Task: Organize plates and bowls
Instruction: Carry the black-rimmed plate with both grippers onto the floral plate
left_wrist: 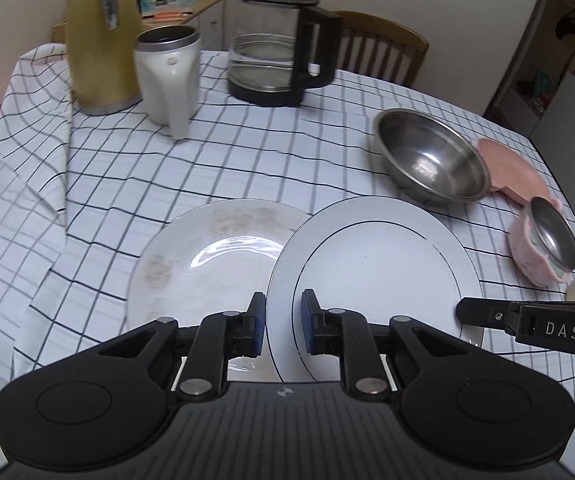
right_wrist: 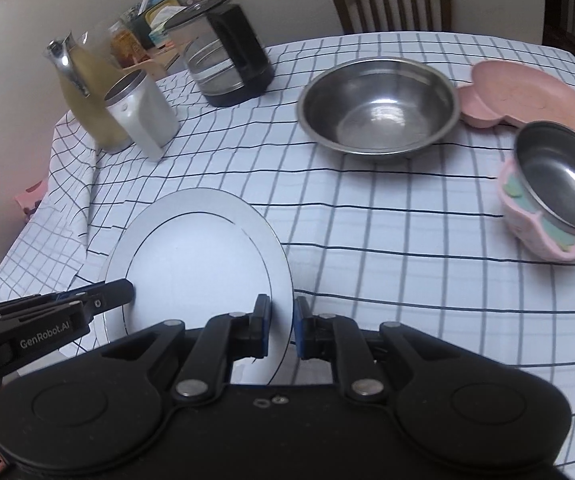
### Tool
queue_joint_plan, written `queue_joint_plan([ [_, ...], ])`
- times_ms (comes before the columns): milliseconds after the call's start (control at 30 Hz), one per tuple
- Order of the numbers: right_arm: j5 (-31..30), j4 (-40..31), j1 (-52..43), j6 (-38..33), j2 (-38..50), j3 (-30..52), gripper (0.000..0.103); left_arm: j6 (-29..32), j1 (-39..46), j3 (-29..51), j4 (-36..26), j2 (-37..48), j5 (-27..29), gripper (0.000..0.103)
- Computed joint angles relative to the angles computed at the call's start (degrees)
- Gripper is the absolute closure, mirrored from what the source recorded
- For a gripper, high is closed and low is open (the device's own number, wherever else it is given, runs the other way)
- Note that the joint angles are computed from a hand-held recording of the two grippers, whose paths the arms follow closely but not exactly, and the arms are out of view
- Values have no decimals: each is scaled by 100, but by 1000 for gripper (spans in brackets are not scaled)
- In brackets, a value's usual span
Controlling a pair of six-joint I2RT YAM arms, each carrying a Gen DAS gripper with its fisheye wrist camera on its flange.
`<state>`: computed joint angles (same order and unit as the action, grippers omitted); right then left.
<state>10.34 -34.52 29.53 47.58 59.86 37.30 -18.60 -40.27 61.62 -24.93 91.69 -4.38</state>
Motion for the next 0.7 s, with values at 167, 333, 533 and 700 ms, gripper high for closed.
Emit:
queue_joint_plan([
  [167, -31, 461, 197, 128, 854, 297, 90, 240, 436, -134, 132, 40, 83, 86],
  [333, -86, 877, 377, 172, 1610, 588, 90, 444, 882, -182, 250, 198, 246, 86],
  [533, -193, 1208, 409, 50, 2302, 847, 90, 628, 1155, -202, 437, 491, 331, 86],
  [700, -278, 1361, 344, -6, 2661, 968, 90, 694, 1252, -108, 509, 758, 386, 86],
])
